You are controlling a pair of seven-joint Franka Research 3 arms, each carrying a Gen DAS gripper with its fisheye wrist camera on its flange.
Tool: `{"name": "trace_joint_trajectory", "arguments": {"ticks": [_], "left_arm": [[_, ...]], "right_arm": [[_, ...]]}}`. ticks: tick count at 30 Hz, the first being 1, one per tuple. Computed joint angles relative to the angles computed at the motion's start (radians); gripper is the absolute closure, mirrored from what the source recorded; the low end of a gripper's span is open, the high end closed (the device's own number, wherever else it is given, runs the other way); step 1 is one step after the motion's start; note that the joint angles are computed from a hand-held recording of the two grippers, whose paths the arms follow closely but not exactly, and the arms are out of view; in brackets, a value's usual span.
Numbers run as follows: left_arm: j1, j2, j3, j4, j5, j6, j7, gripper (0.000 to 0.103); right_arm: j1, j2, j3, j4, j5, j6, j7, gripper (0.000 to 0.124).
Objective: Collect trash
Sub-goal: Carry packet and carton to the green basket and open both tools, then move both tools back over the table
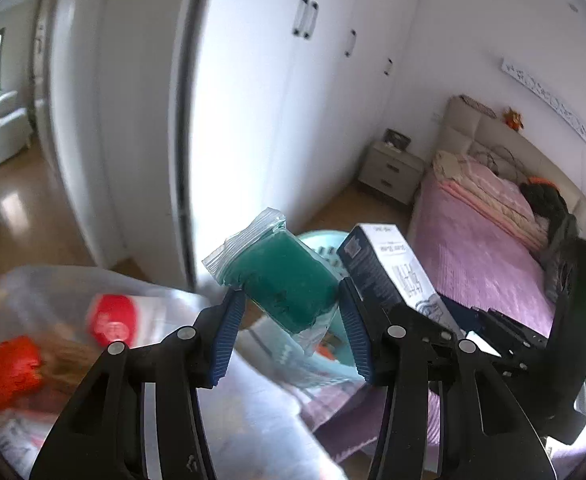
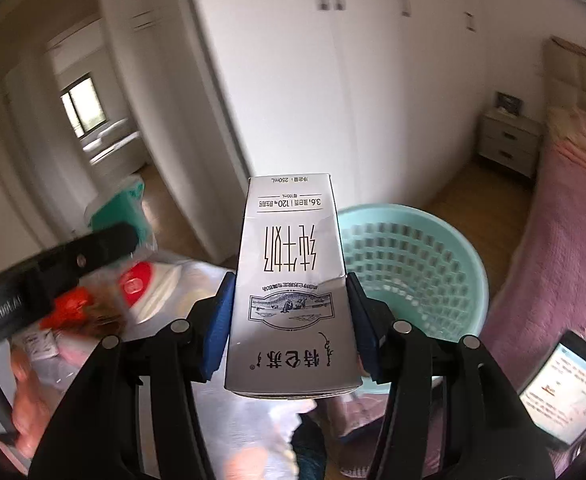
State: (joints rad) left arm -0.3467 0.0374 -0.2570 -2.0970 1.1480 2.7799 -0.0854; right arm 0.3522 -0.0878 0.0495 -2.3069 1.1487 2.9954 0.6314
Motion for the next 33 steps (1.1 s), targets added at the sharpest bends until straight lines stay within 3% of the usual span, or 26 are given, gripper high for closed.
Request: {"name": "trace_joint_trajectory", "arguments": {"ticks": [6,16,18,19,21,25,28,33], "left_arm": [[-0.032,0.177,0.029,0.125,-0.053,0.053,0.074,0.056],[-0.07,0.443,0.083,0.308,-0.305,0.112,0.29,0.055],[-0.097,0.463,0.116,0.327,-0.321,0.121,0.293,0.045],[-0.117,0.452,0.143,0.312,-0.313,0.137,0.278,0.036],[-0.171,0.438,0.204,0.302,-0.273,0.146,0.234,0.035],[-0.187,0.373,0.224,0.249,-0.238,0.143,0.201,0.035],[-0.205,0.322,0.247,0.208,-0.148,0.133,0.108,0.032],[-0.199,0.228,0.232,0.135,-0.004,0.104,-0.05,0.032]], "right_arm": [[-0.066,0.071,-0.015,0.022,-0.163,0.01,0.204,0.074],[-0.134,0.182,0.004,0.062,-0.372,0.01,0.426,0.074],[-0.141,0.202,0.009,0.077,-0.404,0.008,0.457,0.074],[-0.148,0.212,0.012,0.087,-0.412,0.007,0.459,0.074],[-0.155,0.227,0.019,0.106,-0.431,0.01,0.472,0.073],[-0.157,0.259,0.025,0.138,-0.486,0.03,0.514,0.072],[-0.16,0.277,0.028,0.156,-0.516,0.049,0.543,0.058],[-0.213,0.264,0.084,0.151,-0.429,0.032,0.469,0.057]]}}
